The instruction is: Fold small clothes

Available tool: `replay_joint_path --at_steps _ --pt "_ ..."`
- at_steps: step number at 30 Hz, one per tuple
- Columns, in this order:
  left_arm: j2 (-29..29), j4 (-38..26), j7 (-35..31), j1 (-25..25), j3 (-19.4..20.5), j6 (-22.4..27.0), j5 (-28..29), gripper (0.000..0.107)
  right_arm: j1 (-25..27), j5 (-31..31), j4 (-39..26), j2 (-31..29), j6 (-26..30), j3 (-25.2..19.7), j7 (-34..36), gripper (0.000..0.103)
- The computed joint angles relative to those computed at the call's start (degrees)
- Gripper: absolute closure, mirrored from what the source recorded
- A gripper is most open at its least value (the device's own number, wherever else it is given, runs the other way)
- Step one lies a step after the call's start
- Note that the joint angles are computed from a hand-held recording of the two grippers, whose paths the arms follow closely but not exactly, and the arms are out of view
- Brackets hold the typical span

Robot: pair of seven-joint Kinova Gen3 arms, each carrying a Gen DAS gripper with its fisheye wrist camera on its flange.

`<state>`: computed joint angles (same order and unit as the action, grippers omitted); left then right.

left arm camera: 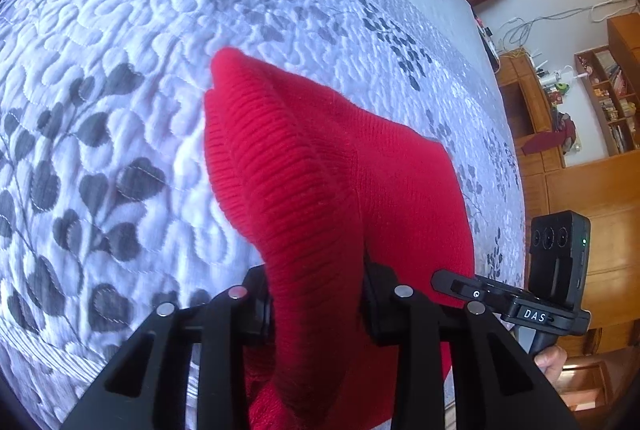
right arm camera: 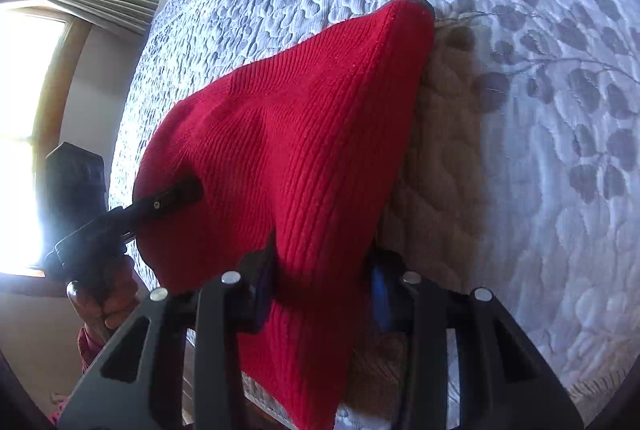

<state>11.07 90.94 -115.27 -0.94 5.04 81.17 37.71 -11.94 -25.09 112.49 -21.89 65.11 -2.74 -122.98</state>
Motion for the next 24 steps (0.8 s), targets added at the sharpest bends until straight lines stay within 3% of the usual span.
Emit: replay_joint_path --at_steps 9,17,22,24 --pt "-4.4 0.5 3.0 5.4 2.2 -0.7 1.4 0.075 2.1 3.9 -3.8 -7.6 11.0 2.4 -0.7 0.066" --pt "-4.9 -3.5 10.6 14.9 6.3 -7.4 1.6 0.075 5.2 9.2 -12.0 -8.7 23.4 13.2 8.4 0.066" --pt "-1.8 -6.4 16.6 20.5 8.3 -12.3 -2.2 0.075 6.9 10.8 -13.0 -7.4 25.9 21.2 17.4 0.066" --pt "-0.8 -6.9 19.0 22.6 8.8 -14.2 -5.0 0.076 8.2 10.7 -11.8 -6.5 25.2 22.5 19.6 0.066"
